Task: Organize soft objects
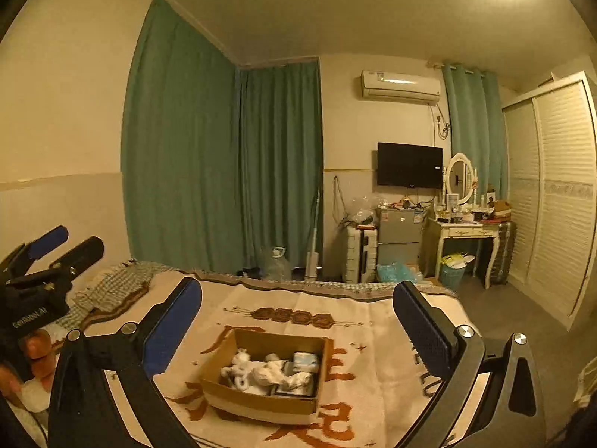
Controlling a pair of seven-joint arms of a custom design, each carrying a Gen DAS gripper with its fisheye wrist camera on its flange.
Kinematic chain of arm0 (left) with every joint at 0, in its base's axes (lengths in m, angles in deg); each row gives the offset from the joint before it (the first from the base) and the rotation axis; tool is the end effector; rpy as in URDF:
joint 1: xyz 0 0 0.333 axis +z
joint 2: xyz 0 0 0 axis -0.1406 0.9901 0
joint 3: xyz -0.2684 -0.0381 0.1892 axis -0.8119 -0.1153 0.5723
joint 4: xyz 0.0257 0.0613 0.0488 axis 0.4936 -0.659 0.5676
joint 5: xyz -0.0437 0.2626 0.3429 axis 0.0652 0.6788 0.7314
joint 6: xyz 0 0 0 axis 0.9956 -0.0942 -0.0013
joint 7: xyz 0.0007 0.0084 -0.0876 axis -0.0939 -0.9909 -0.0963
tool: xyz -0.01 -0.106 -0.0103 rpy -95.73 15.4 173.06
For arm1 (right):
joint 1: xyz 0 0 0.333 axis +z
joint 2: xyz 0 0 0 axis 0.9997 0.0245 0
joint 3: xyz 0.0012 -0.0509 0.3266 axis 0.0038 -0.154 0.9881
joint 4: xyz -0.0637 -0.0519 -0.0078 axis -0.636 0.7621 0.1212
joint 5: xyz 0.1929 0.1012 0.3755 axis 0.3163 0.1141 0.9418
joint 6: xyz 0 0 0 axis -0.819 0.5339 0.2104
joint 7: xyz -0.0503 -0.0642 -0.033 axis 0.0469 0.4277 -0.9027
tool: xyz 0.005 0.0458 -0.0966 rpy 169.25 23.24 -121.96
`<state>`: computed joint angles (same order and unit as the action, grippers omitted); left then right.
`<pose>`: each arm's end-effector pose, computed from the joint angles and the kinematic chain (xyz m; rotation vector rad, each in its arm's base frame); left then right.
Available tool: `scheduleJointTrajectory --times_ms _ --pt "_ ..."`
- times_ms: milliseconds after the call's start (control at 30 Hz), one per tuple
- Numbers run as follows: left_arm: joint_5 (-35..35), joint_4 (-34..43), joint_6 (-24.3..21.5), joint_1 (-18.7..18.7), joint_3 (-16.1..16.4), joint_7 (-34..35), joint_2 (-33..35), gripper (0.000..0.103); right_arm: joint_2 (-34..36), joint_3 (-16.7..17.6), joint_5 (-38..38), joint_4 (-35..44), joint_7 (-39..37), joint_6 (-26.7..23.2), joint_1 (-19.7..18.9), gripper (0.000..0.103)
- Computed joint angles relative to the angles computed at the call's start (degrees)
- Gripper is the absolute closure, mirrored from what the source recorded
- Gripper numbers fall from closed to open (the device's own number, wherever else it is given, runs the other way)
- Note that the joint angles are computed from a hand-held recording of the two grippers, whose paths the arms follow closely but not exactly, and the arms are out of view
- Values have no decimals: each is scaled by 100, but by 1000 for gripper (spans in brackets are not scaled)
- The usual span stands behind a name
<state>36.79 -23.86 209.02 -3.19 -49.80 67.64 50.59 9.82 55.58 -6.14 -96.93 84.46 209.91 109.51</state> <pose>0.6078 -0.0775 0.7215 -1.3521 1.0567 -1.0824 0.6768 0.2819 0.7564 -1.5226 0.9741 -0.7884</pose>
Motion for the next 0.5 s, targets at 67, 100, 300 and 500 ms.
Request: scheduleJointTrajectory --times_ms 67,100,300,500 --pt "48 -195 -132 3 -5 -132 -45 5 -66 187 164 -253 -241 150 -97 0" --pt "-38 -264 -145 7 3 -61 -28 5 -84 168 159 -353 -258 184 -66 0" --pt "-1156 -574 -481 -83 9 1069 316 5 160 -109 83 -695 47 373 212 0" --pt "-1824 -674 -549 -260 60 1782 535 5 594 -783 -693 -561 954 226 689 0"
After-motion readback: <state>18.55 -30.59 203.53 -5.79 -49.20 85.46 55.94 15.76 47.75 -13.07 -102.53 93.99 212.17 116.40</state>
